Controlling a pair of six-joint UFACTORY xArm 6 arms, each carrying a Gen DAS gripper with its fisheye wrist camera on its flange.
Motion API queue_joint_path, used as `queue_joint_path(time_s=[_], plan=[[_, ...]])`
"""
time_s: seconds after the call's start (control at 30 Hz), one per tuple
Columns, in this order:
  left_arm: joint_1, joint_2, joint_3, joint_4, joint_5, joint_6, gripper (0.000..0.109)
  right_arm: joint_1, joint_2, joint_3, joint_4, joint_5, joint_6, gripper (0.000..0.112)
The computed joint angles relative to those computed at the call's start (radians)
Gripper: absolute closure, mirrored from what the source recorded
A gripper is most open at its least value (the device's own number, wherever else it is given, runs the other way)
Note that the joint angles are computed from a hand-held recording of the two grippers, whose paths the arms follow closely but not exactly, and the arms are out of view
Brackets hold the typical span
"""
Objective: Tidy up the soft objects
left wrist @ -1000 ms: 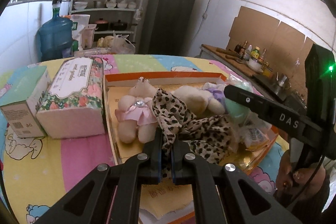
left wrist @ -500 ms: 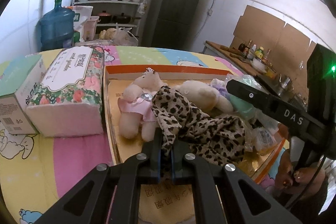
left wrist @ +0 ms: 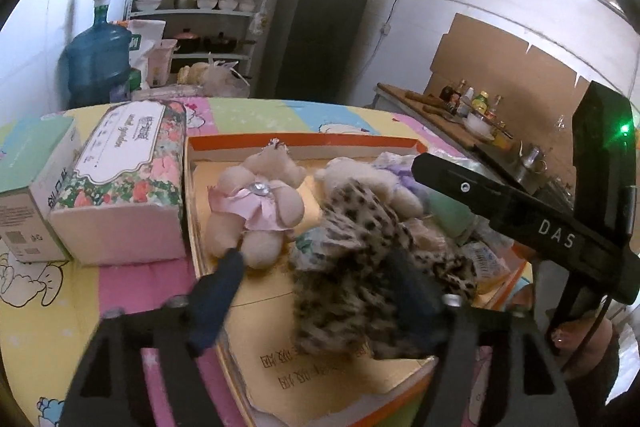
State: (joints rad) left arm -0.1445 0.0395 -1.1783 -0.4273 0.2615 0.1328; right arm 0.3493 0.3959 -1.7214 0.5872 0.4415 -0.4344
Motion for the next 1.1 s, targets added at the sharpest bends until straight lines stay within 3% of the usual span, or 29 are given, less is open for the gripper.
queue_joint_path(time_s=[0.73,1.1], plan=[[-0.010,-0.122,0.099,0.033,-0.038,-0.038,0.022,0.030,-0.155,0.160,0.009,-0.077,-0.034,0.035],[-0.009,-0.208,0.171,0.177,-0.054,-0.173,0.023,0.051,-0.235,0.240,-0.029,-0.118,-0.001,0.035]])
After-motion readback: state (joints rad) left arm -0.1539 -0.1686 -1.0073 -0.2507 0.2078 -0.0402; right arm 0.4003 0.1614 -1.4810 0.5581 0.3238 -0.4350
